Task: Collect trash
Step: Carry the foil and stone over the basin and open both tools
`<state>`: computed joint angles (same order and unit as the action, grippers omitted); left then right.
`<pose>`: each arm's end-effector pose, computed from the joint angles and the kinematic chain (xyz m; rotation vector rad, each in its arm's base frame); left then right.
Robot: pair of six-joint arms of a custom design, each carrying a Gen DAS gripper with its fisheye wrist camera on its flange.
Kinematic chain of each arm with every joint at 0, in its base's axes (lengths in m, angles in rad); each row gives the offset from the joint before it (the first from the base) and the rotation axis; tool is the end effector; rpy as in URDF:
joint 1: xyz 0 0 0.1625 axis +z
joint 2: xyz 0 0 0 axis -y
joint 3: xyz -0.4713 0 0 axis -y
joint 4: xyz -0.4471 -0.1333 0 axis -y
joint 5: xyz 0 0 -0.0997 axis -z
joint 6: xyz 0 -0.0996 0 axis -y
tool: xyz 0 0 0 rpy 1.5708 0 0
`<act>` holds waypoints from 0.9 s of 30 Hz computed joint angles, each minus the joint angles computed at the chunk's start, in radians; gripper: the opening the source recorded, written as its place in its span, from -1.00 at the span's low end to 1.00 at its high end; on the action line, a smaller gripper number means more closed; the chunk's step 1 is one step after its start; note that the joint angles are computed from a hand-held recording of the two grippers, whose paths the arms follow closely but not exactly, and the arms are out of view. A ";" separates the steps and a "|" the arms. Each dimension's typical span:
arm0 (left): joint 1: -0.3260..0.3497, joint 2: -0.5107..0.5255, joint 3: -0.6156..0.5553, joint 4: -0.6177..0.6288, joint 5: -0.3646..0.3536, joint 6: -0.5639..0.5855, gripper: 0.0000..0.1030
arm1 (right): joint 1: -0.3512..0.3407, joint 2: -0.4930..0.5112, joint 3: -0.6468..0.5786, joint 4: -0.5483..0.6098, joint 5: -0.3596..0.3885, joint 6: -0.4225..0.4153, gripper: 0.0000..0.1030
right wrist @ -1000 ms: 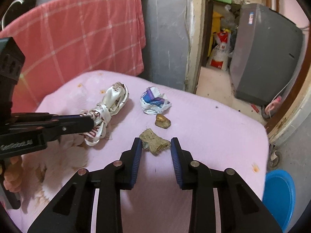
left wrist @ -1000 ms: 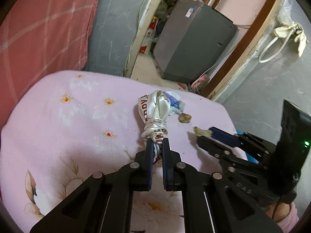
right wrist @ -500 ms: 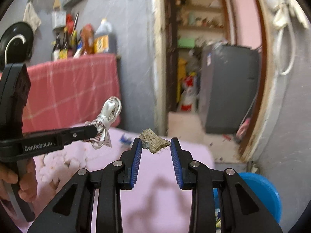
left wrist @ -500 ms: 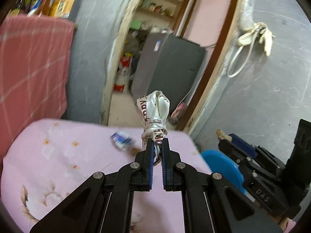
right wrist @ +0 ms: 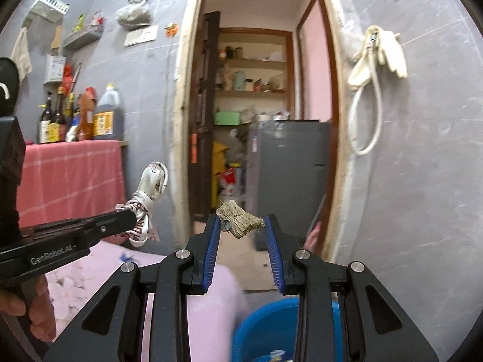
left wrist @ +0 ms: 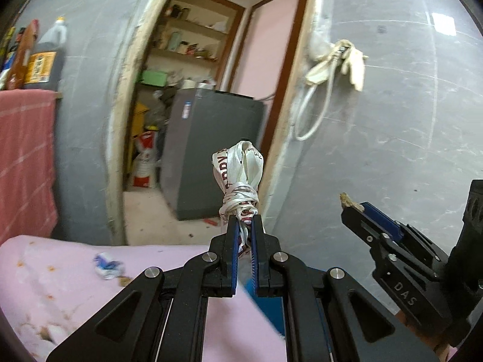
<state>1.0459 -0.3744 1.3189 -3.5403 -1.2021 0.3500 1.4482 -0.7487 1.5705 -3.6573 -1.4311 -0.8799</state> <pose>-0.2705 -0.8047 0.0096 0.8240 2.3831 -1.4465 0.0514 -0.7860 0.2212 0.9219 -2.0109 1.4939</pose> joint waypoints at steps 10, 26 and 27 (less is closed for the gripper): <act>-0.010 0.091 -0.109 0.096 -0.047 -0.015 -0.90 | -0.045 -0.014 -0.013 -0.051 -0.054 0.028 -0.45; 0.005 0.187 -0.277 0.412 -0.028 -0.101 -0.90 | -0.085 0.012 -0.086 0.098 -0.212 0.141 -0.44; 0.006 0.191 -0.285 0.431 -0.026 -0.106 -0.90 | -0.087 0.013 -0.089 0.108 -0.219 0.148 -0.44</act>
